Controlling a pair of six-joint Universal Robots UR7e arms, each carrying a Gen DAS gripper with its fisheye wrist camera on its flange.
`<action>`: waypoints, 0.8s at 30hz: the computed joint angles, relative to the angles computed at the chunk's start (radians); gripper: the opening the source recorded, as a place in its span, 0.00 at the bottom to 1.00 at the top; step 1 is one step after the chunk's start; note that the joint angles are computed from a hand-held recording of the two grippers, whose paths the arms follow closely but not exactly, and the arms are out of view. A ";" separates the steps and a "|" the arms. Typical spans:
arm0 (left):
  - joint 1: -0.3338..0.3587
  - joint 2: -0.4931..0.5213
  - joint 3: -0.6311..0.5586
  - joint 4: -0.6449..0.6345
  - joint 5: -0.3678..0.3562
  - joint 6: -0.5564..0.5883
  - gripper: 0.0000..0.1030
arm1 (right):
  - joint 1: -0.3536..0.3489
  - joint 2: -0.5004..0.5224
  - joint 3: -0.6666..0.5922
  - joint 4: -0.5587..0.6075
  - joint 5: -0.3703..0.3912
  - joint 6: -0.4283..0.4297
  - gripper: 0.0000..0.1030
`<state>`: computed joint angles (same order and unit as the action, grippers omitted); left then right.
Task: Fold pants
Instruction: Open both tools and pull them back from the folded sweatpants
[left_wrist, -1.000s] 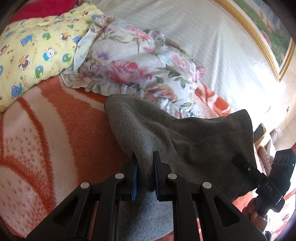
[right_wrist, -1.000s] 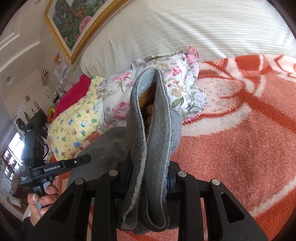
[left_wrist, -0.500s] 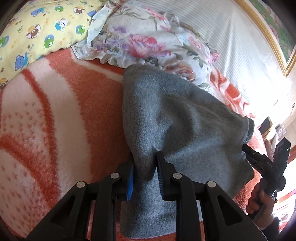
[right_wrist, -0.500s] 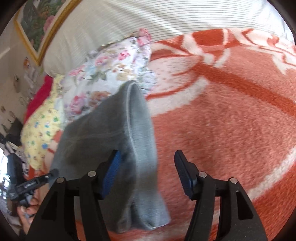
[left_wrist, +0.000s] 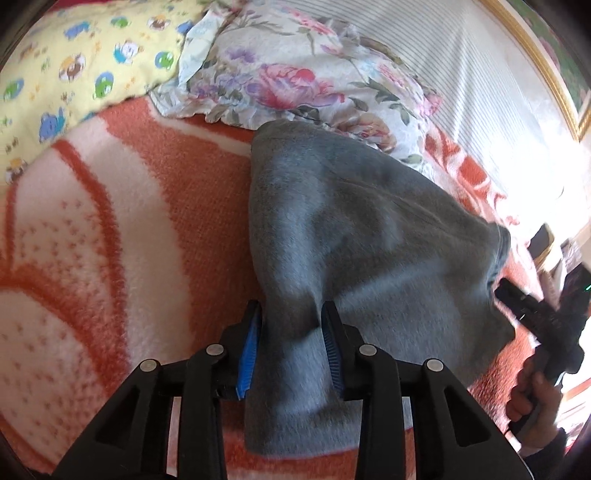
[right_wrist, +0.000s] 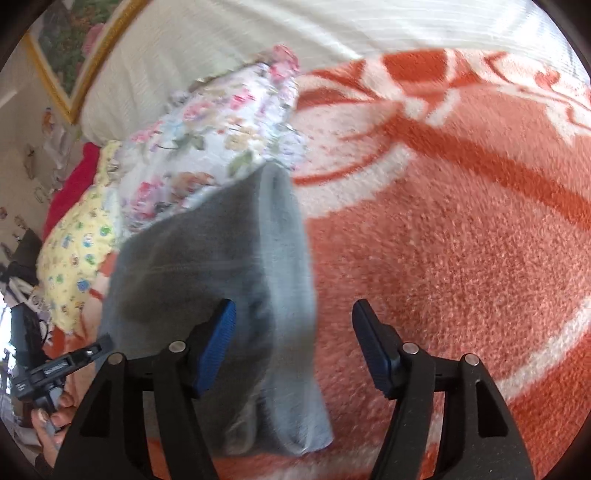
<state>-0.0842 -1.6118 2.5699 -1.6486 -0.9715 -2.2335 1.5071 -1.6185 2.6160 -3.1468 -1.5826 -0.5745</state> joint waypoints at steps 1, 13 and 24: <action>-0.010 0.015 -0.013 0.009 -0.009 0.002 0.39 | 0.012 -0.026 0.005 0.022 0.008 -0.018 0.65; -0.129 0.153 -0.104 0.027 -0.083 0.029 0.53 | 0.197 -0.247 0.008 0.393 -0.055 -0.247 0.86; -0.160 0.309 -0.230 0.109 -0.098 0.114 0.69 | 0.228 -0.373 0.002 0.568 -0.110 -0.319 0.93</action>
<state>-0.2437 -1.3026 2.3397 -1.5397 -1.0696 -2.1200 1.7352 -1.9917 2.6184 -2.5789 -1.6921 -0.8936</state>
